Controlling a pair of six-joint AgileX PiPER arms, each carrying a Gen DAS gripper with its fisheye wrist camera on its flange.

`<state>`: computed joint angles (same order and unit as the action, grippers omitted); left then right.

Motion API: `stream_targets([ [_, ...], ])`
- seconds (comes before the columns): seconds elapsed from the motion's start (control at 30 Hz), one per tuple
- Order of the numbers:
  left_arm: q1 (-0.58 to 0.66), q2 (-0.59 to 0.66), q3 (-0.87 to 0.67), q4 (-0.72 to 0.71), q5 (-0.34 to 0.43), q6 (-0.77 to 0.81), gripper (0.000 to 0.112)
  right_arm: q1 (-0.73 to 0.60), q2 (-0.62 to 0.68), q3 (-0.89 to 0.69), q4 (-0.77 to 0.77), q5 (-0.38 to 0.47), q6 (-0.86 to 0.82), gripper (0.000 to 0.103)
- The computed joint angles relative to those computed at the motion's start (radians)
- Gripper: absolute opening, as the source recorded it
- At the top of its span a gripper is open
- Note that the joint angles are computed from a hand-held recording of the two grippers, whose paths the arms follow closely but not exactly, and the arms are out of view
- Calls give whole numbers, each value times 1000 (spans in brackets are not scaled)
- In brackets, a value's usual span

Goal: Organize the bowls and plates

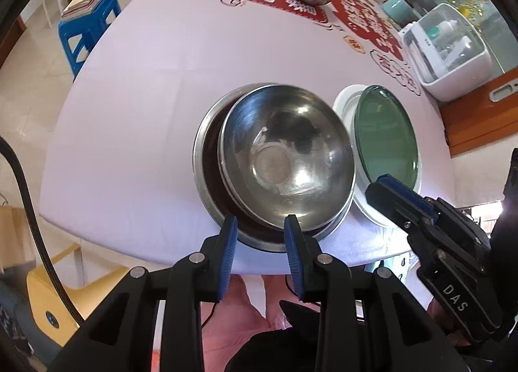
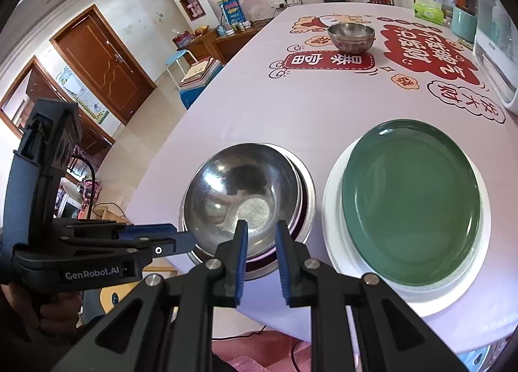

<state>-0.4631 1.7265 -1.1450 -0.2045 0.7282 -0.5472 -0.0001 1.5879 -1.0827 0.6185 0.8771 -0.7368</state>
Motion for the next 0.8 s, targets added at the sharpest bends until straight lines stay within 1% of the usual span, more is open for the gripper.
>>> stream_targets([
  [0.2, 2, -40, 18, -14, -21, 49, 30, 12, -36, 16, -16, -27, 37, 18],
  [0.37, -9, -59, -3, 12, -13, 35, 32, 16, -59, 8, -29, -37, 53, 18],
  [0.43, -6, -61, -28, 16, 4, 34, 32, 12, -62, -2, -26, -35, 55, 18],
  [0.57, -10, -70, -86, 64, 35, -1, 42, -5, -51, -45, -1, -35, 45, 18],
  [0.63, -10, -65, -127, 96, 61, -20, 43, -13, -35, -80, -1, -23, 52, 18],
  [0.73, 6, -40, -222, 110, 132, -21, 48, -26, -4, -147, 13, -17, 62, 18],
  [0.8, 16, -24, -280, 128, 175, -20, 50, -26, 23, -214, -15, -19, 104, 18],
])
